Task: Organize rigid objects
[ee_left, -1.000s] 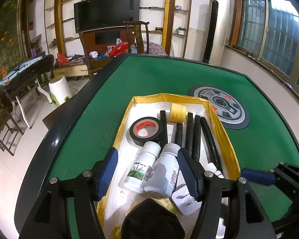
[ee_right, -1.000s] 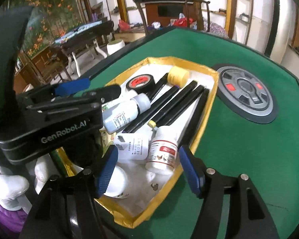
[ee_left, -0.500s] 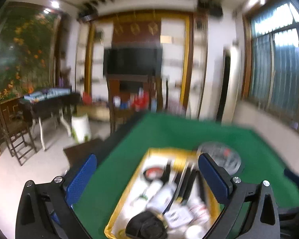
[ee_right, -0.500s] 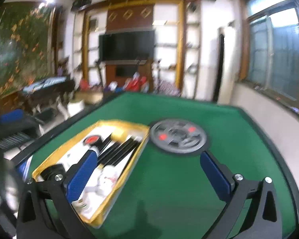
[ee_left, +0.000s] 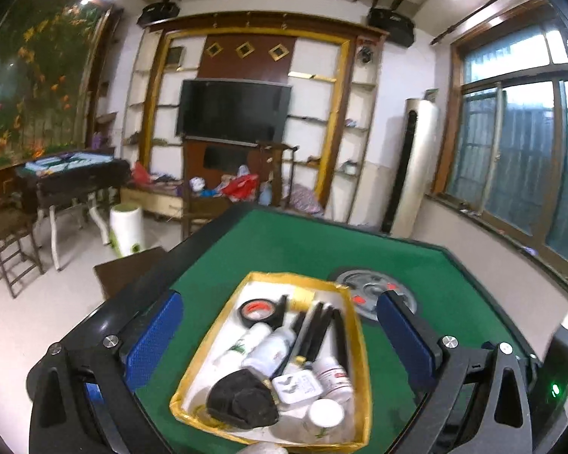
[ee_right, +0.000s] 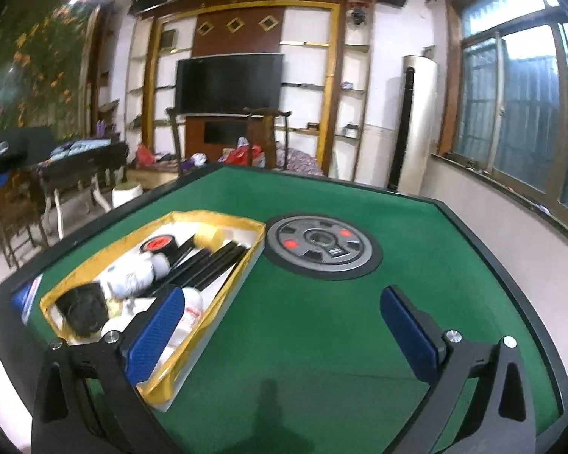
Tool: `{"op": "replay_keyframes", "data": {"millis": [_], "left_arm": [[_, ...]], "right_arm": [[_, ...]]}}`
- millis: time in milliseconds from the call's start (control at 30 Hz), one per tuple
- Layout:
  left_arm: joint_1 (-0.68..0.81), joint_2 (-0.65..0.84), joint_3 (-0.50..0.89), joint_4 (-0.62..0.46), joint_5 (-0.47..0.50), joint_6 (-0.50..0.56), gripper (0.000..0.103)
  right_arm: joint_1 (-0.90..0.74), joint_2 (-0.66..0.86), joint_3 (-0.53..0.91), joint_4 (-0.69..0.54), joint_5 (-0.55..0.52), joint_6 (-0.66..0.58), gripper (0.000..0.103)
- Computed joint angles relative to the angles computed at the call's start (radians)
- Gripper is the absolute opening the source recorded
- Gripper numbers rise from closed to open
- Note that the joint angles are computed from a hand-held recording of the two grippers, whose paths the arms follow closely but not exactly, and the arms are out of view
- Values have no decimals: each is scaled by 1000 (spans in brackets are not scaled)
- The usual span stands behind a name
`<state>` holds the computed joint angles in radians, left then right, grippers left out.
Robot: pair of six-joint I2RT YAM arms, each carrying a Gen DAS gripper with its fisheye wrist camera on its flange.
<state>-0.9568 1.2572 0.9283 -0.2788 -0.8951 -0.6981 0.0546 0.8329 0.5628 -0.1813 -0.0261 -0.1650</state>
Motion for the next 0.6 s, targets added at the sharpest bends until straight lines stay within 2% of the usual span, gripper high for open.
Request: {"op": "replay_keyframes", "data": {"millis": [67,100,267,600], "left_arm": [[13,58,76,-155,-29,-104,103],[15,71,85,-193,-34,-135,103],[54,119,113,-284,-7,-203,103],[121,161,106,-323,60,-242,103]], "right_arm": [[28,-3,-13,8,17,-15,103],[41,-5,-17,10,25,-20,103],[82,-7,-27,15,48,-31,103],[138,60,-14,24,124,-32,103]]}}
